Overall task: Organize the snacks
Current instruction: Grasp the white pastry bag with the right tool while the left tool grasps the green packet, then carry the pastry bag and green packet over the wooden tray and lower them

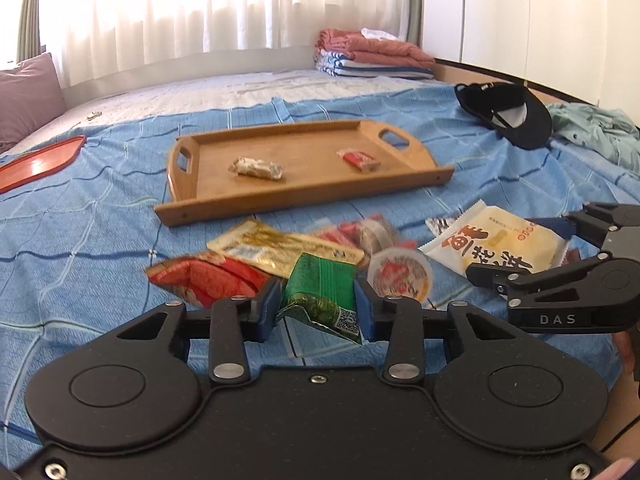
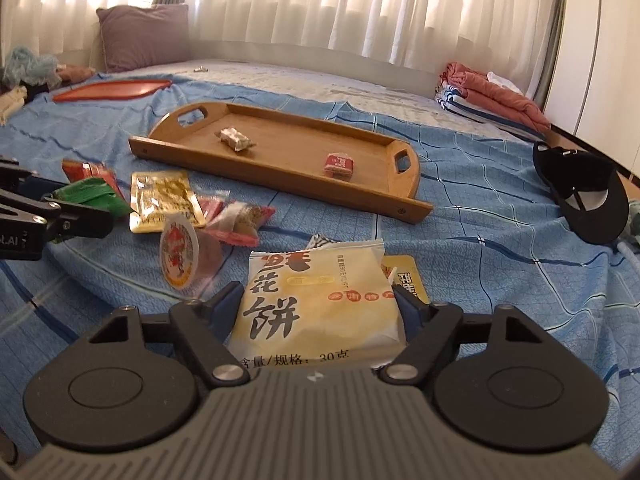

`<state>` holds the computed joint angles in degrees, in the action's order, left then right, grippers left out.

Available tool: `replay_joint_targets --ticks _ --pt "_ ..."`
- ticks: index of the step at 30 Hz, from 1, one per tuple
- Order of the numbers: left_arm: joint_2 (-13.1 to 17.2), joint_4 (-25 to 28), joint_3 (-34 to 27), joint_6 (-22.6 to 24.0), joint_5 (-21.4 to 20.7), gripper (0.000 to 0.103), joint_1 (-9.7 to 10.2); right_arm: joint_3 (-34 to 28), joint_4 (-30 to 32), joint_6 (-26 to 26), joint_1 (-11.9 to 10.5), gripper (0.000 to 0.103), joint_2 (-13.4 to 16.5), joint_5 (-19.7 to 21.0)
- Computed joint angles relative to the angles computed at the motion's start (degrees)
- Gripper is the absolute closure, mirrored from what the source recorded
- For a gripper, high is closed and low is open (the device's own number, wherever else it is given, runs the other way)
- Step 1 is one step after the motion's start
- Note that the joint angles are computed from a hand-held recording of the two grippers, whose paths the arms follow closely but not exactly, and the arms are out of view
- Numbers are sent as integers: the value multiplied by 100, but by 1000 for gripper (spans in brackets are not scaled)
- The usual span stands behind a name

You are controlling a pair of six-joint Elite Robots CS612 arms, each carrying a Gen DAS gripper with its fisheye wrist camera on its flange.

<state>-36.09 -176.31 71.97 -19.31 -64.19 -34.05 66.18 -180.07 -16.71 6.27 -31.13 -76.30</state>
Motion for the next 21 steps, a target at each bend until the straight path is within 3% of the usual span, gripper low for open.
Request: replay_joint_targets --ticks 11,18,21 --pt "50 139 -430 -257 49 66 187 -487 292 1049 -101 24 53 350" --pt "237 750 -1181 -629 -198 66 440 -1510 1067 1851 -148 24 368 458" --pt "393 773 -1537 -638 -292 66 530 -2087 1412 2132 -148 24 595 458"
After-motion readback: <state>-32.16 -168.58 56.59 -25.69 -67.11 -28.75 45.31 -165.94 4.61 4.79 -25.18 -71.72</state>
